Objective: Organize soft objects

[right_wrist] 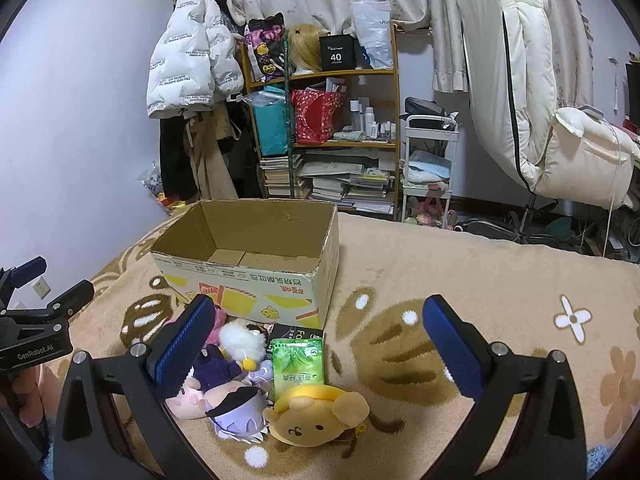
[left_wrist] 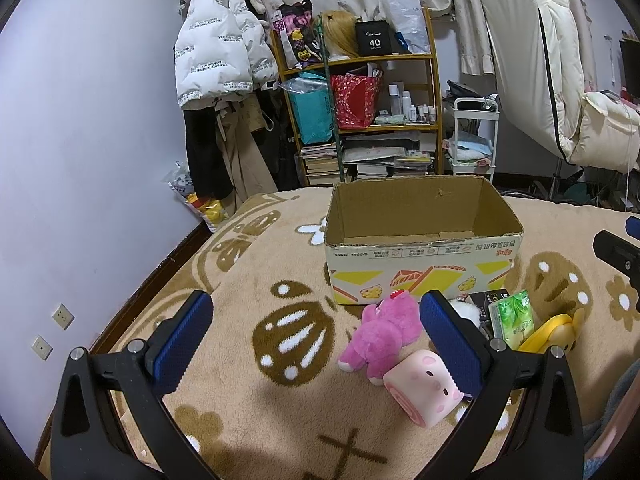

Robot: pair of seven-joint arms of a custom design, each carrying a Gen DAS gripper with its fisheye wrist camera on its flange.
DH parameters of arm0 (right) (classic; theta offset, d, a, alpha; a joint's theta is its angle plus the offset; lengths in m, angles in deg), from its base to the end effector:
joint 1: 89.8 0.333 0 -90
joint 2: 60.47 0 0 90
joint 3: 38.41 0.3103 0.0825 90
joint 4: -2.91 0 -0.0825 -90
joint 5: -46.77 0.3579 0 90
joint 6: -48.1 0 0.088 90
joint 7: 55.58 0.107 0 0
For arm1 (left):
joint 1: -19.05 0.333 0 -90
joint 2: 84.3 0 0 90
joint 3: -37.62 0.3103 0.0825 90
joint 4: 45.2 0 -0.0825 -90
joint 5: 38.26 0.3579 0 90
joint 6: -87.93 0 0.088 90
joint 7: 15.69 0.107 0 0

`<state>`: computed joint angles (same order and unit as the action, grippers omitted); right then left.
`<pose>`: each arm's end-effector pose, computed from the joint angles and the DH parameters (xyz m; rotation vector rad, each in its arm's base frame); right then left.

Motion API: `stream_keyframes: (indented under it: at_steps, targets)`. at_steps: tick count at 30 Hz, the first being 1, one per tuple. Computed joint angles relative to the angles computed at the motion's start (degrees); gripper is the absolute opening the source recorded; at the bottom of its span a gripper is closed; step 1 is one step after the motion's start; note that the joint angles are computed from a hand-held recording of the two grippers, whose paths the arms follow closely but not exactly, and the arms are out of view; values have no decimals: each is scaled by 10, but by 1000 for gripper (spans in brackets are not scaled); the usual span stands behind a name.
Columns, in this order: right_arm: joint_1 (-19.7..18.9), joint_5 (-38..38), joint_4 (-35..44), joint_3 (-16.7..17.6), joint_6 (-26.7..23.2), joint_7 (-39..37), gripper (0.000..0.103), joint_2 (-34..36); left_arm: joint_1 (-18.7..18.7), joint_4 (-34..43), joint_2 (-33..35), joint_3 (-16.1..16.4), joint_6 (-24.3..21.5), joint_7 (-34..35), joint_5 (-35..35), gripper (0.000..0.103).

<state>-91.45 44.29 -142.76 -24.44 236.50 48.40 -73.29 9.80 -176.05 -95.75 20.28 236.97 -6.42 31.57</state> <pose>0.4562 0.1094 0.4795 -1.6346 1.5716 -0.6942 0.4322 -0.2446 0.4828 -1.5691 1.5846 -0.6480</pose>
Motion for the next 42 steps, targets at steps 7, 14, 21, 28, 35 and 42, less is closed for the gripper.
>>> stream_keyframes:
  at_steps: [7, 14, 21, 28, 35, 42]
  targets:
    - [7, 2, 0, -7, 0, -2, 103, 0, 9, -11, -19, 2, 10, 15, -9, 102]
    - [6, 2, 0, -5, 0, -2, 103, 0, 12, -10, -19, -3, 9, 13, -8, 102]
    - [4, 3, 0, -3, 0, -1, 103, 1, 14, -10, -19, -4, 10, 16, -9, 102]
    - [9, 4, 0, -8, 1, -3, 103, 2, 14, -9, -18, -5, 10, 18, -11, 102]
    - [2, 5, 0, 0, 1, -3, 103, 1, 13, -8, -17, -5, 8, 16, -10, 102]
    - [10, 5, 0, -8, 0, -4, 103, 1, 12, -9, -19, -4, 7, 18, -12, 102]
